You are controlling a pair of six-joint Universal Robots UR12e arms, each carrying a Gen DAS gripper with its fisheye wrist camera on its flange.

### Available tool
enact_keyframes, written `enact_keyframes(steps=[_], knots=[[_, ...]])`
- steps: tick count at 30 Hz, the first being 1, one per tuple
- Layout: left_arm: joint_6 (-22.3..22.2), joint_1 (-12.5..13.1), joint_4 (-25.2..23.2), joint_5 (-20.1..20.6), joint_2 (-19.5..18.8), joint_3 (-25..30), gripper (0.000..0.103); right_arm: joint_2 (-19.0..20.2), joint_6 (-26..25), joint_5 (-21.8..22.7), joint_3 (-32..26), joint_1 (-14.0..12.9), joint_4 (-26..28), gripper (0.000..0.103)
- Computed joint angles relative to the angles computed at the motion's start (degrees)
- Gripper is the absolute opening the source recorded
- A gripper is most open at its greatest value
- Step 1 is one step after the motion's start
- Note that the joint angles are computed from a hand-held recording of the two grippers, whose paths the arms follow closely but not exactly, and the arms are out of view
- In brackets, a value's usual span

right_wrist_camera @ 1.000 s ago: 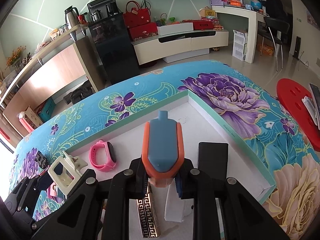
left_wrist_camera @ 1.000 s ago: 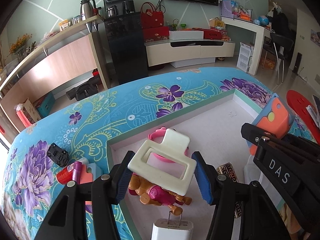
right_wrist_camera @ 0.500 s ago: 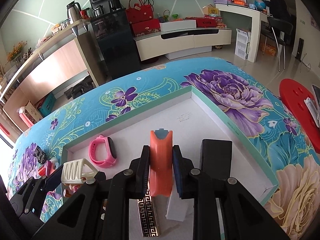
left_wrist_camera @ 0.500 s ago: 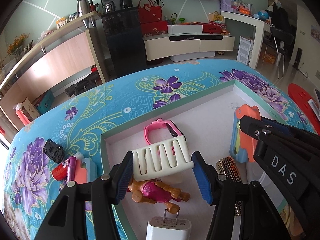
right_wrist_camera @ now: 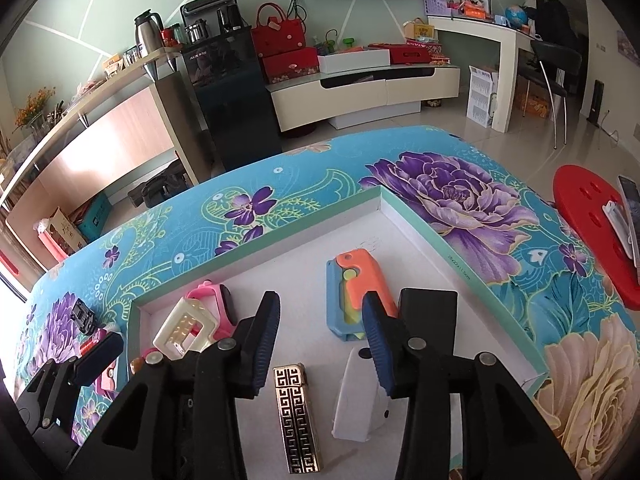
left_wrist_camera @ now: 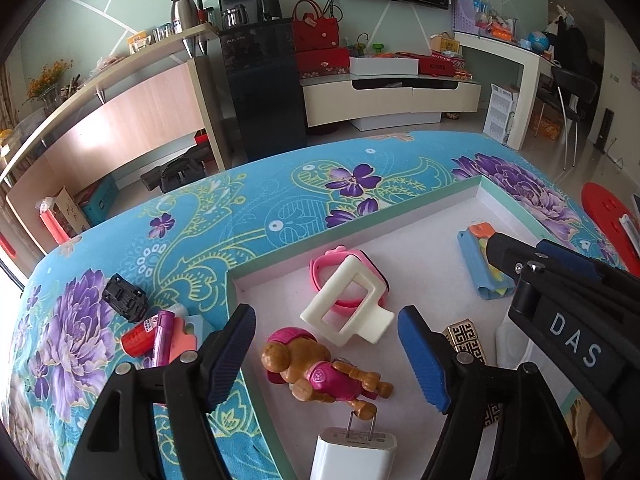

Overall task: Organize rigid objects
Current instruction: 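Open both tools to release the clip and folding toy in the tray, then move both open tools back over the remaining items on the bed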

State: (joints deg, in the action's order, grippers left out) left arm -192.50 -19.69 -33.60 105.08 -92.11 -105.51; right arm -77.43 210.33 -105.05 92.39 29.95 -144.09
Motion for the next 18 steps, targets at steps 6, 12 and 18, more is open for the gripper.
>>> enact_keyframes(steps=[6,12,18], knots=[[-3.59,1.17,-2.08,0.92,1.01,-0.3,0.078,-0.1,0.83,-0.81,-0.03,-0.01,0.23,0.045],[-7.13,2.47,-2.98,2.47,2.34,-1.1,0.079,0.23,0.36,-0.48,-0.5,0.07,1.39,0.058],[-11.93,3.18,-6.62,6.82,2.96,-1.12,0.1,0.86,-1.53,0.03,-1.25,0.75,1.15,0.068]])
